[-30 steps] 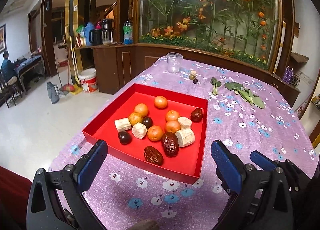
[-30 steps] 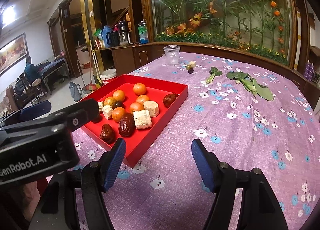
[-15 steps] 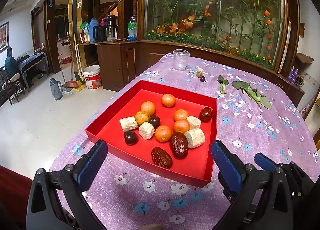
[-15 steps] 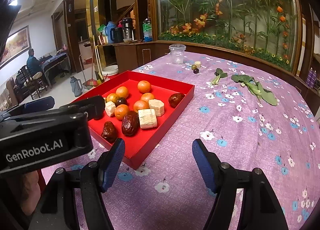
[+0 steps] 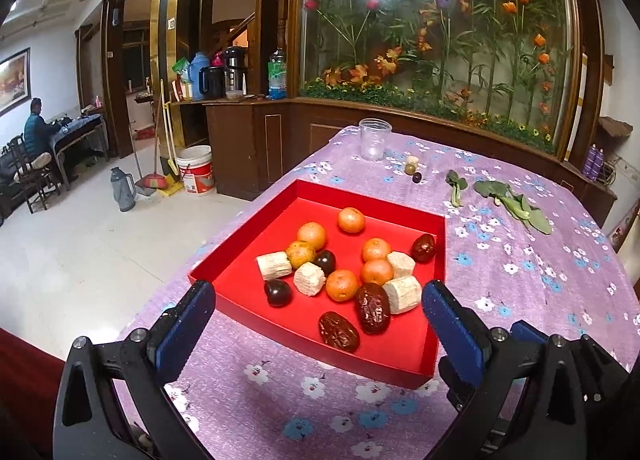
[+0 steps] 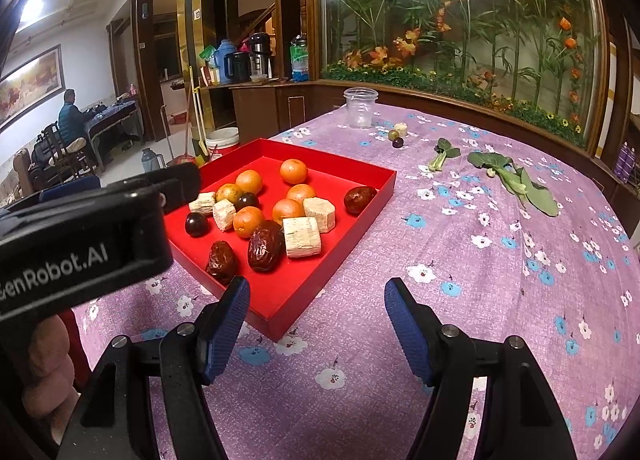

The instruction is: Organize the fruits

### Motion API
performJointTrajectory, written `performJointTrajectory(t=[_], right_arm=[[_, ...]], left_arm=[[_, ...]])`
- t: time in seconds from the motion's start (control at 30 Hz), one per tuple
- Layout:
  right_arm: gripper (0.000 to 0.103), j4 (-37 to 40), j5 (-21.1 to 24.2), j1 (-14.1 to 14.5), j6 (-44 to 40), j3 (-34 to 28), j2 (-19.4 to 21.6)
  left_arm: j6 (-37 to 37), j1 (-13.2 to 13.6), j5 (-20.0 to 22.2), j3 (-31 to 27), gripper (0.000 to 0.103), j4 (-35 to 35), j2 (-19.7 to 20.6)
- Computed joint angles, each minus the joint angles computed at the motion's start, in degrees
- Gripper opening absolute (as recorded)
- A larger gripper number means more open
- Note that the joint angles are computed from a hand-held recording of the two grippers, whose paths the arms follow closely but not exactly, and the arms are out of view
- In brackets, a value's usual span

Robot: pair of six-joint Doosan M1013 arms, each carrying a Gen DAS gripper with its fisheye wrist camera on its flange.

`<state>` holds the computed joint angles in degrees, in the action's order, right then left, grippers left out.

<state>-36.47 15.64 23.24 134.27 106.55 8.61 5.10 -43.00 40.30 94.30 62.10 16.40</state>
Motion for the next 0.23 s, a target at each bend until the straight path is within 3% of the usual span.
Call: performJointTrajectory(t=[0.23], right_arm=[[0.074,-0.9,-0.1,0.0,0.9,0.1,-0.1]], left_arm=[[1.0,-0.6,1.9,-0.3,0.103,0.7,0.2]])
